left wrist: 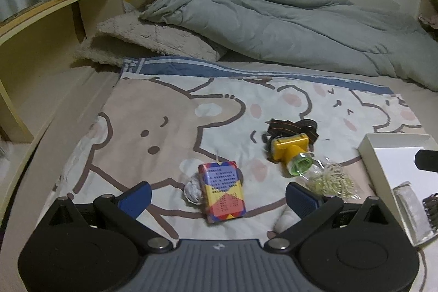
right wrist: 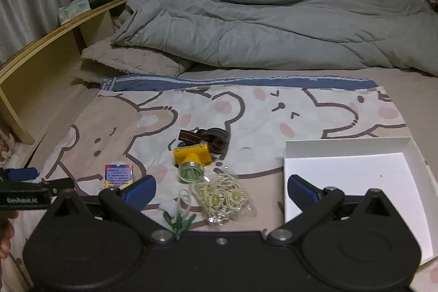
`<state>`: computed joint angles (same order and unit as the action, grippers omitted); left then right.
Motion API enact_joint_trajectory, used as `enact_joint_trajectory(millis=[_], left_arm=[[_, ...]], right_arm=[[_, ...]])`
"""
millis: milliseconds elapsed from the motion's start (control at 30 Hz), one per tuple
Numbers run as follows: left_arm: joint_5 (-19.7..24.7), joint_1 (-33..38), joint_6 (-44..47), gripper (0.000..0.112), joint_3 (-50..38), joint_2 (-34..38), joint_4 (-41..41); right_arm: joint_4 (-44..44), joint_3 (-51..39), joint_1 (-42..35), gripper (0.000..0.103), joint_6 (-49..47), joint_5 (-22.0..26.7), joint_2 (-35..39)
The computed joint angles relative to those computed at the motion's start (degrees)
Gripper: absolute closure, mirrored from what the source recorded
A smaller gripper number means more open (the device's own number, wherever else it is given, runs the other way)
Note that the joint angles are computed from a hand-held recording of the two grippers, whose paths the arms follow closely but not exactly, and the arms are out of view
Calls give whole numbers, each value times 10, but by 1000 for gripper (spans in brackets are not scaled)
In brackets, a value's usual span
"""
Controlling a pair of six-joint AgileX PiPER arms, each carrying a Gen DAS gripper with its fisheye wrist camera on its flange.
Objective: Organize objects
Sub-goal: 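Move the right tool to the green clothespin while the left tool approaches the card box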
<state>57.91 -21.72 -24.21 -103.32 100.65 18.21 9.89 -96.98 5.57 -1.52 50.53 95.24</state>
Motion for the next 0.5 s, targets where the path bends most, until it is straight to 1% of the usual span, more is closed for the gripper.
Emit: enact_joint_trajectory(millis=[133,267,333,367,433,500], left_arm=[[6,-2,-2,10,-24,20,5],[13,0,0,10,-47,37,-1],[15,3,-1,10,-51,41,-5],[20,6,-3,10,-58,46,-7],[26,9,-17,10,-71,56,-6],[29,13,-25,10,-80,64,-11]], right_arm=[[3,-30,8,0,-5,11,28],[-20,-34,23,0,-14,2,47],[5,-38,18,3,-43,7,59],[16,-42,16,7,-53,11,65],[31,-50,15,11,-62,17,77],[51,-59,13,19,-70,23,90]])
